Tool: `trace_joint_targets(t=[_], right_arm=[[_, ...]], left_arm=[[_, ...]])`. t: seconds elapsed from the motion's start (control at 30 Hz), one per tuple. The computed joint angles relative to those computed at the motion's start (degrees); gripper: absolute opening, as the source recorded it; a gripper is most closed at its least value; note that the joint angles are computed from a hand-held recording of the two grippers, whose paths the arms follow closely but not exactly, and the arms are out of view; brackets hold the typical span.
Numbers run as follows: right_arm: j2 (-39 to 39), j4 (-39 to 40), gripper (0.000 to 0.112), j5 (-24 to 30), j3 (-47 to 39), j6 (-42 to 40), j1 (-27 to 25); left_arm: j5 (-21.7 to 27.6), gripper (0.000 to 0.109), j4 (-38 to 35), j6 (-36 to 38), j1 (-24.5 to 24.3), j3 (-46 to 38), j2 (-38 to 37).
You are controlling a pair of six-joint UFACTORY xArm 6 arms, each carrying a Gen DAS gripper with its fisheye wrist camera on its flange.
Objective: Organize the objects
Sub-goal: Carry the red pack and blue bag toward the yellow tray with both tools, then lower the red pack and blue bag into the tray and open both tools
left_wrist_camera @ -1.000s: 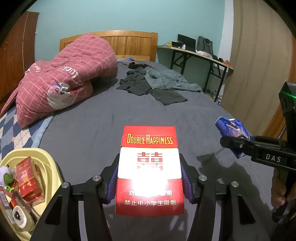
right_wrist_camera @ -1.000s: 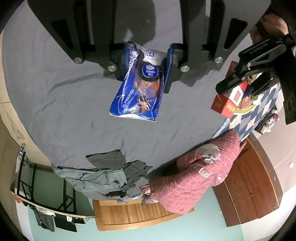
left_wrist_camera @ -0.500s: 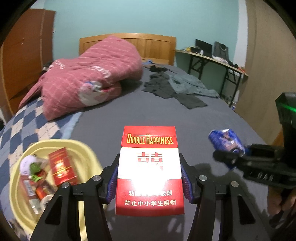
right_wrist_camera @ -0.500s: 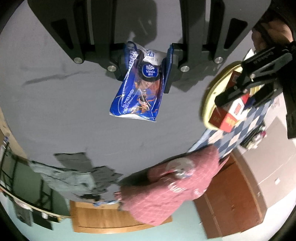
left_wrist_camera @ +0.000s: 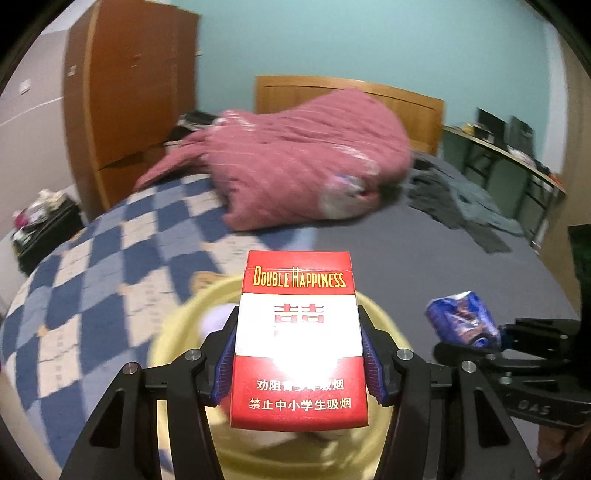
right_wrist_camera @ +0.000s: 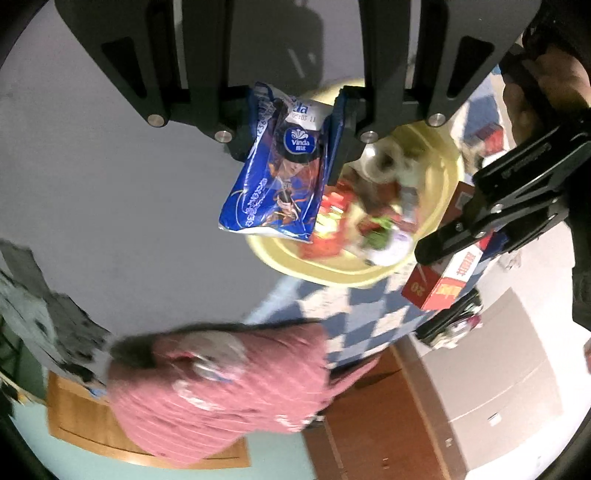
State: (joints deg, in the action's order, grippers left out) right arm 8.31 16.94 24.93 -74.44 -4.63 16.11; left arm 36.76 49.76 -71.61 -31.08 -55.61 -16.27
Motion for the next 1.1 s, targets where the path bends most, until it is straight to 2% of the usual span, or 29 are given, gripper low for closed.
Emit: trace_joint_targets(t=[0.1, 0.27, 0.4, 0.47, 0.6, 0.83, 1.1], right_arm=[[3.05, -1.14, 0.031, 1.79, -6.00, 0.05, 1.52], [7.30, -5.35, 0.031, 4.24, -13.28, 1.26, 2.97], [11.25, -7.47, 0.031, 5.86, -17.10, 3.59, 3.32], [13.47, -8.44, 0.031, 6.65, -18.88, 4.12, 3.57], [16.85, -10.95, 0.031, 8.08, -21.59, 5.49, 3.96], [22.30, -15.28, 0.031, 10.57, -26.44, 9.08, 4.23], [24.02, -18.11, 0.031, 10.87, -28.17, 10.71, 4.65]], left_arm=[[0.26, 0.055, -0.98, 0.71, 2.09, 0.24, -1.84], [0.90, 0.056, 0.72, 1.81, 2.94, -1.47, -1.04], [-2.96, 0.056, 0.60, 1.49, 5.02, -0.42, 1.04], [-6.59, 0.056, -0.37, 2.35, 7.36, 0.64, 2.69], [-10.47, 0.055, -2.76, 5.01, 10.41, 1.54, 6.52], [-13.84, 0.055, -5.23, 7.08, 13.05, 0.88, 10.79], [-16.35, 0.055, -3.52, 5.11, 14.07, 1.69, 11.94]])
